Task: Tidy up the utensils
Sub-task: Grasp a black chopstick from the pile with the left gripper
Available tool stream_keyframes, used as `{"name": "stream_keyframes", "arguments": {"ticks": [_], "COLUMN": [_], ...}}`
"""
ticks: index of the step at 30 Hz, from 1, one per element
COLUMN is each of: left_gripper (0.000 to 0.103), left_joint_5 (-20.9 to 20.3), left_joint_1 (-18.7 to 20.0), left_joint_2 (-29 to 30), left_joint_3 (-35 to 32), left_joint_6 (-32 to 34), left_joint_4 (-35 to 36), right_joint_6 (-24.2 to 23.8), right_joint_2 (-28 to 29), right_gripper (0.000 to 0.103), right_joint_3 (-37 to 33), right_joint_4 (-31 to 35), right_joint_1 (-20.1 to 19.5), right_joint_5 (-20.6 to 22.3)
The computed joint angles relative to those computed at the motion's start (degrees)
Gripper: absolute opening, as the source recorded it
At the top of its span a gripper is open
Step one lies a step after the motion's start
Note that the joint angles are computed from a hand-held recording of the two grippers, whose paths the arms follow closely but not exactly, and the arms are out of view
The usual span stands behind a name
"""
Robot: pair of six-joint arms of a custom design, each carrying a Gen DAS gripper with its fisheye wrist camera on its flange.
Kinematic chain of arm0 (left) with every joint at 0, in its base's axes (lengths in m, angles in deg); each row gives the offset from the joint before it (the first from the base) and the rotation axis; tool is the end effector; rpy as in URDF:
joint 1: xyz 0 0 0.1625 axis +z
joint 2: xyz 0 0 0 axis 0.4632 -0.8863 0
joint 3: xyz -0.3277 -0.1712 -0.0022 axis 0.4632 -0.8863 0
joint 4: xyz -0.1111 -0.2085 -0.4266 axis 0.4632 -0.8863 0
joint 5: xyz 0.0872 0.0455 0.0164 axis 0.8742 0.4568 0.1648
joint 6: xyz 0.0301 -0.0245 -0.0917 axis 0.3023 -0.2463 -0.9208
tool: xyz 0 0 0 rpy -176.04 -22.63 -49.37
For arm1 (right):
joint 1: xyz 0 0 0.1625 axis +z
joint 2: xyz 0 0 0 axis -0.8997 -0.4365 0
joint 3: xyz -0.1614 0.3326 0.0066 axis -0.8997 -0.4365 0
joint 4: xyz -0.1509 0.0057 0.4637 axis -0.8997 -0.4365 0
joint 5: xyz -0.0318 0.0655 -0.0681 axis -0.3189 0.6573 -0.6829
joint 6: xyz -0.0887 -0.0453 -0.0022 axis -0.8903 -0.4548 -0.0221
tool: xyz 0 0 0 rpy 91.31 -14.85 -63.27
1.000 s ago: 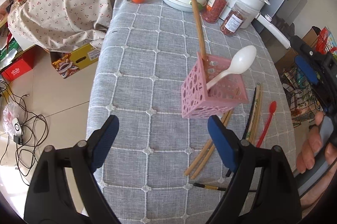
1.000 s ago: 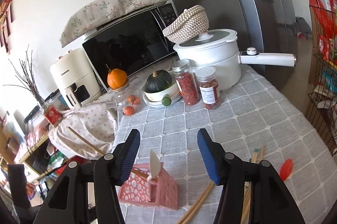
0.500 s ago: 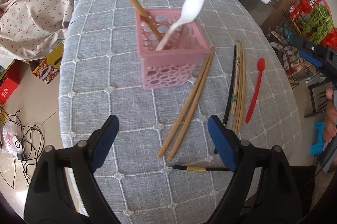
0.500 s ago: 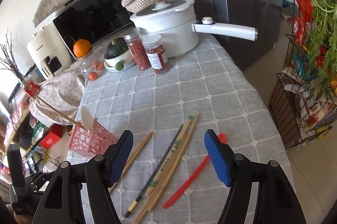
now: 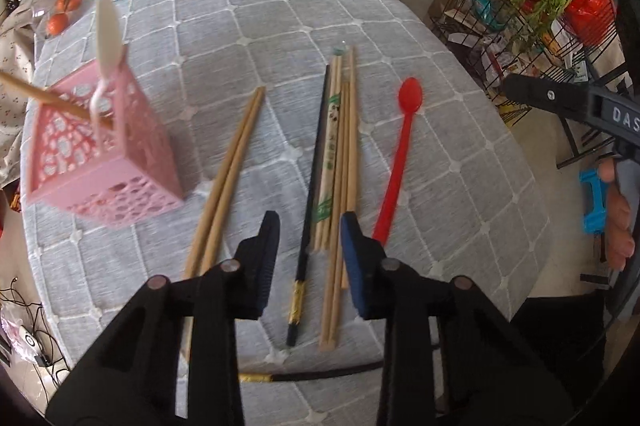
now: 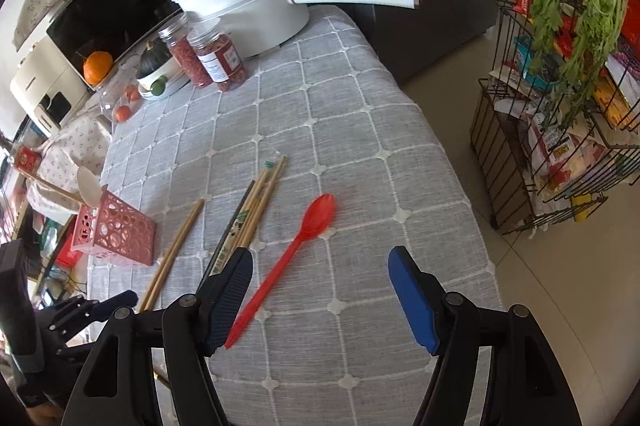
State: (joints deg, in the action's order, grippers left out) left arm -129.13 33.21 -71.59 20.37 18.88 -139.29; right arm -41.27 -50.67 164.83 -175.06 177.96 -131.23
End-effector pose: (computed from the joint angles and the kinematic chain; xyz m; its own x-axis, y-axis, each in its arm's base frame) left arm -0.1695 -0.6783 0.3130 -0.7322 0.4645 -0.4981 0.5305 0.8476 0.0107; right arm 0.3592 -0.6508 0.1592 -0.8407 0.2067 0.5005 -0.0965 0.8523 -0.5141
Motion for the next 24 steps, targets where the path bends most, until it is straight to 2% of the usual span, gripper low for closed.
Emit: {"name": "stream_keyframes", "arguments": {"ticks": [3,7,9,18,22,24], "left_gripper": [0.021,0.017,0.012,0.012,0.012,0.011], "left_joint_5": [0.0,0.0,0.3,2.3,4.0,5.3], "left_joint_1": [0.0,0.9,1.4,1.9,1.5,1.2], "left_joint_2": [3.2,6.7,8.2,10.3,10.5,10.3], "left_joint_3": [-1.3,-3.4,-4.4,-4.6,-3.8,-2.1], "left_joint_6": [0.1,-1.6,-2.8,-4.9,-2.9,1.1], "left_joint_4": [-2.6,-5.1,-5.4,-7.9,-9.9,-14.0], "right_joint_6": [0.4,0.8,0.9,1.4,2.3,2.7], "right_joint_2": [-1.3,-1.8,-2.1,-3.0,-3.0,-2.8], "right_gripper": [0.072,0.072,0.072,0.072,0.072,0.072], "right_joint_3": [0.8,0.8,1.0,1.8,1.7,1.4], "right_joint_4": [0.7,3.8,5.2,5.6,5.8,6.4], "right_joint_1": [-0.5,-1.3,-1.5,-2.0,-2.2,-2.3], "right_joint_5": [0.3,0.9,1.3,1.6,2.1,2.2]}}
